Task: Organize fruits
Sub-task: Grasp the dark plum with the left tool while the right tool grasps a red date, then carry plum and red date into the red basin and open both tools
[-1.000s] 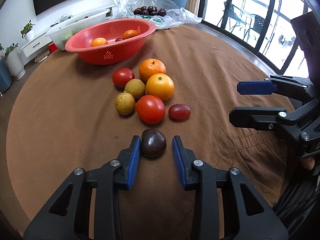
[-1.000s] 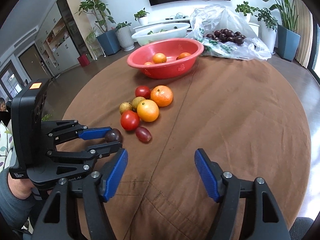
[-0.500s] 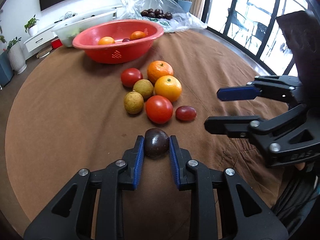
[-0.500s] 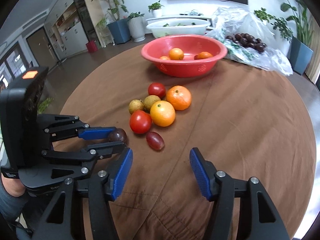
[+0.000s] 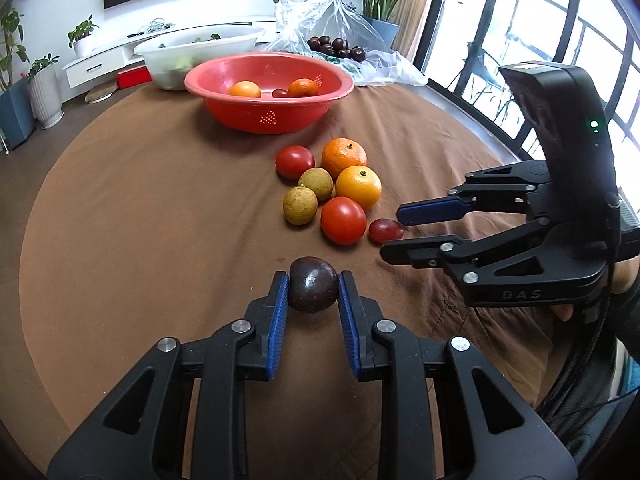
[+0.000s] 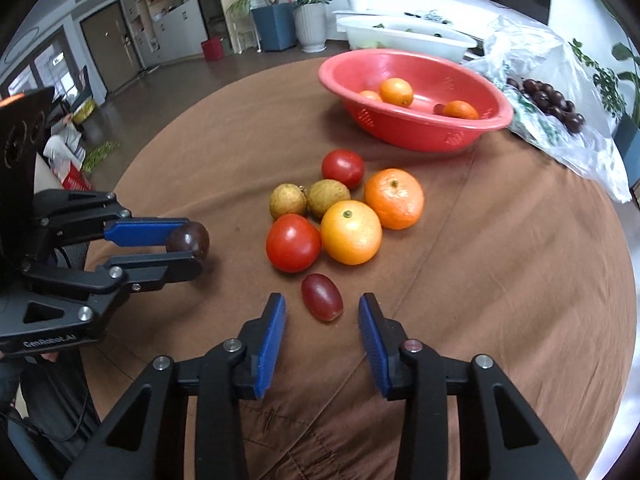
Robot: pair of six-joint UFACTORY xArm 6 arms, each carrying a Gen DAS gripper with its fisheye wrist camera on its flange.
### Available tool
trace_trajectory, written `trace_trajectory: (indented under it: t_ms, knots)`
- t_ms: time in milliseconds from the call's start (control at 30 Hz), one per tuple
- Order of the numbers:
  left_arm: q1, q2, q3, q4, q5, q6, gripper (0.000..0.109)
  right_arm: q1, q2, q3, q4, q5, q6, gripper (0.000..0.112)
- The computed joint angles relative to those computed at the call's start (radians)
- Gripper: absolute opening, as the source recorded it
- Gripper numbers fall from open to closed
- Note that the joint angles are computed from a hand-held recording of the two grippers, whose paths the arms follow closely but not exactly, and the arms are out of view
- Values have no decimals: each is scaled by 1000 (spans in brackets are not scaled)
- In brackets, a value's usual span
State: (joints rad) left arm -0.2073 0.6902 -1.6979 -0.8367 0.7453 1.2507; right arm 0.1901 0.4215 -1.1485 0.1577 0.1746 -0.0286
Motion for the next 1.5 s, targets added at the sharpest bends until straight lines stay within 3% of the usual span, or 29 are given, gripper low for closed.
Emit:
trace_trajectory:
  t_ms: [600, 1067, 1333, 1500]
  knots:
    - [0, 9, -6, 4, 9, -11, 23, -7, 31, -62, -89, 75, 12, 23]
    - [3, 21, -43, -11, 33, -37, 23, -1, -66, 46, 122, -10, -99, 22]
    - [-5, 65, -170, -19, 50, -68, 23, -39, -118, 60, 249, -65, -150, 22]
    - [-18, 168, -392, 19, 86, -140, 23, -80, -120, 16, 166, -83, -55, 22]
